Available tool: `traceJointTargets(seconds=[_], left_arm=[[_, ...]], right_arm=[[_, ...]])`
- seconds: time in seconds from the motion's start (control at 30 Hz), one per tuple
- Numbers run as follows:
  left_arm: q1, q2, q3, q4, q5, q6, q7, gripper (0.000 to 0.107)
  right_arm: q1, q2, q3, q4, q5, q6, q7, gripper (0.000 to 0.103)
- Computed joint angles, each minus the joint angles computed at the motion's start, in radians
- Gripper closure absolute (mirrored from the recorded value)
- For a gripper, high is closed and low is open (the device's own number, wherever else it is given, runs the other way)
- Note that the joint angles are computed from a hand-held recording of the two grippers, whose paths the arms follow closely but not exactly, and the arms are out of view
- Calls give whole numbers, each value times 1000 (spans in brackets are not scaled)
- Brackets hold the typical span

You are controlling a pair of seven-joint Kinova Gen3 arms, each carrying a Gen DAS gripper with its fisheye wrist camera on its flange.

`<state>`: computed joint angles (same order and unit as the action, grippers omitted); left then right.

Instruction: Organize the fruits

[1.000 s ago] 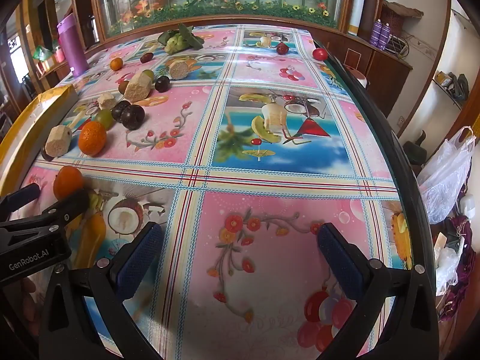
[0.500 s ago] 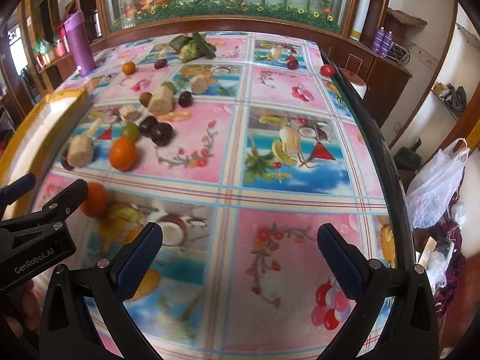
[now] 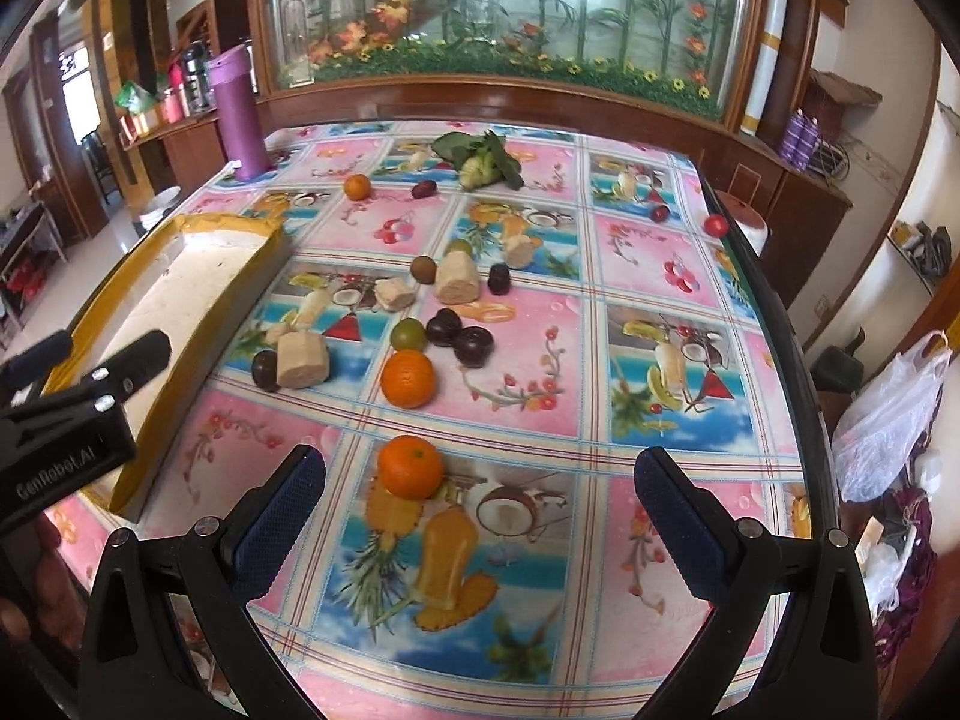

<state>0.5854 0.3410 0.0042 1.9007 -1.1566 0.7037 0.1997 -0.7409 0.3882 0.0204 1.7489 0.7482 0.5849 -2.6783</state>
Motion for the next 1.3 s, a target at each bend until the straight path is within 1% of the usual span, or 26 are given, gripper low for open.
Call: traceJointTargets(seconds=[0.1,0.27,0.37,0.57,0.9,1.3], left_arm=[[-9,-18,-8,28,-12,0,34,4],[-34,-21,-4,38,-2,-5,47,4],[-31,-19,-2,38,-21,2,57,4],[-18,-15,10,46,-76,26,95,4],[-23,-17,26,50,-86,14,98,4],[-19,-23,35,58,-105,-4,103,4]], right_arm=[[0,4,0,-5,-7,0,-5,0],[-30,4,23,1,44,15,-78,0],[-29,5,18,-1,58,26,-100,0],[-42,-9,16,22,130,35,-177,0],[-19,-20,-13,38,160,39,-220,0],[-14,-23,-24,42,172,47,-229,0]])
